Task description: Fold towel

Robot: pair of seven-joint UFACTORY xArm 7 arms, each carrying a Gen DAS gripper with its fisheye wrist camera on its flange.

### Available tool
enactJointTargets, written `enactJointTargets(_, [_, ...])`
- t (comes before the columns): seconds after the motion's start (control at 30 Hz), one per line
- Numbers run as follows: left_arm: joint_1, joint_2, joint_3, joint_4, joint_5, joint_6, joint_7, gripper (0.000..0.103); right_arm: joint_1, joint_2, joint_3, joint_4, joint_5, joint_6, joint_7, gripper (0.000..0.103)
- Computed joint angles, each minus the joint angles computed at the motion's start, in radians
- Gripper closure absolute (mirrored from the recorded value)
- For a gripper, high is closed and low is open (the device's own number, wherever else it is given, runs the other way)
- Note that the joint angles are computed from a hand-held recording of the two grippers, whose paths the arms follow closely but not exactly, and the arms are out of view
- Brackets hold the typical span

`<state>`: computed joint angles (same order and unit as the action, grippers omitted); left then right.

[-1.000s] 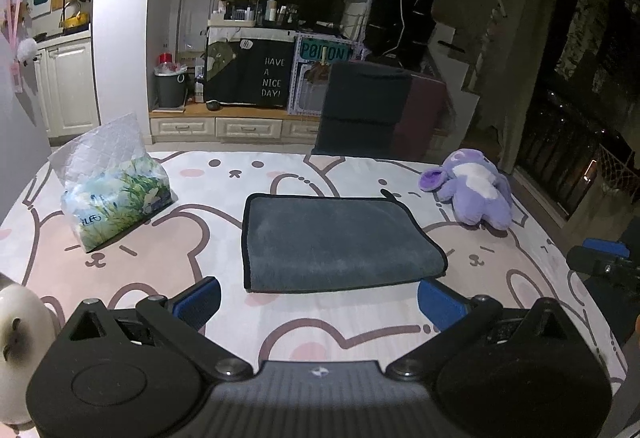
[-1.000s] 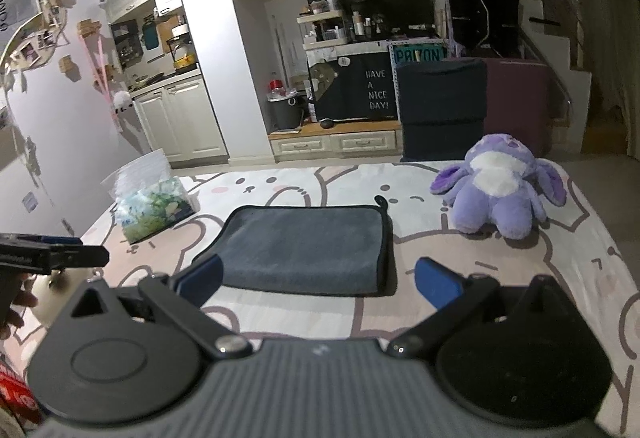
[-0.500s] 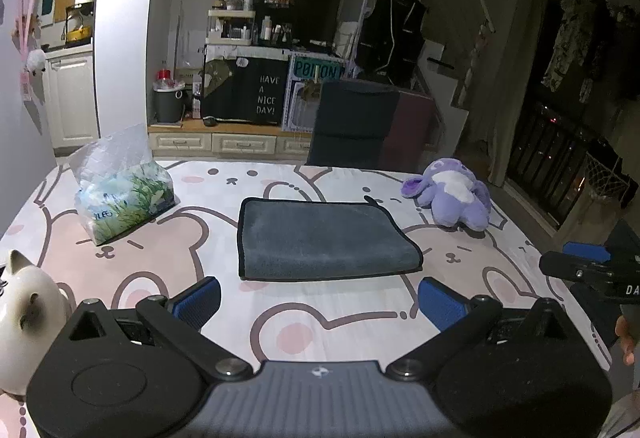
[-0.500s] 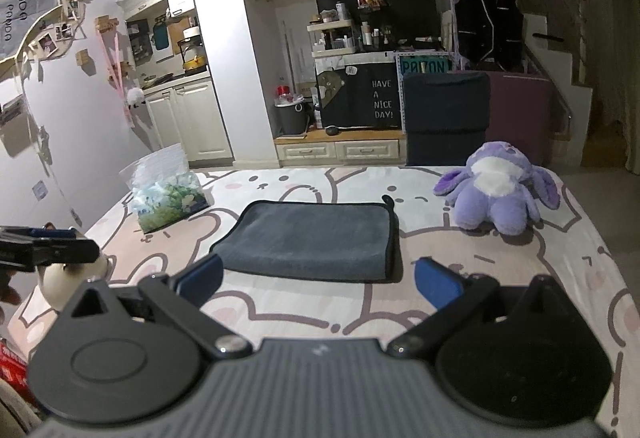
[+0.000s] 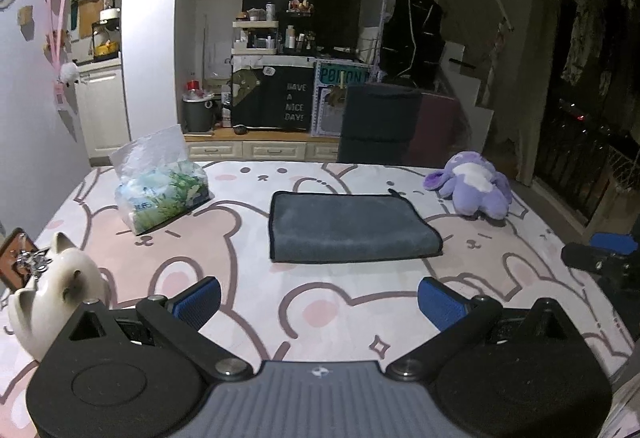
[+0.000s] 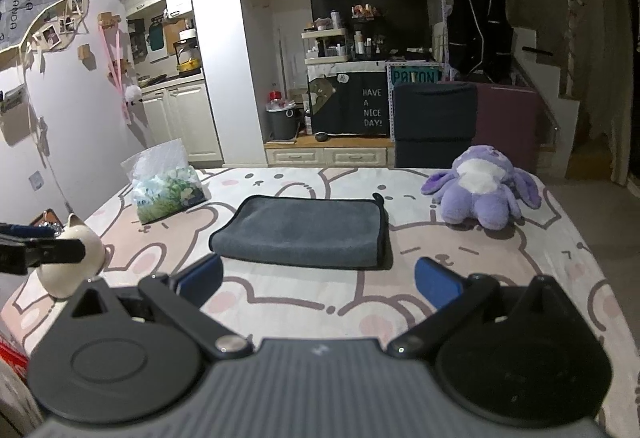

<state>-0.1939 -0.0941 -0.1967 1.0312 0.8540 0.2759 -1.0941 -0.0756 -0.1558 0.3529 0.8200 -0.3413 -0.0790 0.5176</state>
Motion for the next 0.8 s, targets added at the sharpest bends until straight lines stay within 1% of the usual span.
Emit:
enactJointTargets(0.03, [-0.002,-0.006,-0.004,-0.004,0.007,0.013,-0.007,0.000,-0.015,-0.009,0.015,-0.008,-0.009,-0.002,0.009,0.000])
enactJointTargets(0.13, [-0.003,-0.028,-0.013,-0.027,0.013,0.029,-0.023,0.000,-0.096,-0.035,0.093,-0.024,-0.036,-0.008,0.042,0.000])
enactJointTargets(0.23, [0.005,-0.048,-0.031,-0.045,0.039,0.041,-0.066,0.000,-0.165,-0.064,0.163,-0.045,-0.040,-0.019,0.064,0.000])
enactJointTargets(0.3, [0.011,-0.060,-0.049,-0.052,0.078,0.069,-0.107,0.000,-0.201,-0.082,0.202,-0.058,-0.032,-0.023,0.067,0.000])
enactJointTargets(0.4, [0.007,-0.073,-0.071,-0.057,0.127,0.115,-0.150,0.000,-0.222,-0.112,0.236,-0.087,-0.009,-0.032,0.060,0.000])
enactJointTargets(0.47, [0.000,-0.082,-0.078,-0.067,0.148,0.130,-0.168,0.000,-0.229,-0.131,0.250,-0.106,0.013,-0.035,0.050,0.000])
enactJointTargets(0.53, [-0.004,-0.094,-0.086,-0.081,0.172,0.149,-0.196,0.000,-0.261,-0.154,0.287,-0.123,0.037,-0.041,0.051,0.000])
enactJointTargets(0.57, [-0.007,-0.098,-0.088,-0.087,0.178,0.154,-0.206,0.000,-0.283,-0.169,0.312,-0.134,0.050,-0.042,0.057,0.000])
enactJointTargets(0.63, [-0.010,-0.107,-0.086,-0.104,0.183,0.147,-0.213,0.000,-0.303,-0.191,0.338,-0.155,0.074,-0.050,0.060,0.000])
enactJointTargets(0.73, [-0.006,-0.119,-0.093,-0.127,0.204,0.140,-0.238,0.000,-0.300,-0.208,0.346,-0.178,0.106,-0.055,0.054,0.000])
enactJointTargets(0.8, [-0.004,-0.123,-0.101,-0.133,0.224,0.154,-0.256,0.000,-0.319,-0.229,0.370,-0.198,0.124,-0.061,0.054,0.000])
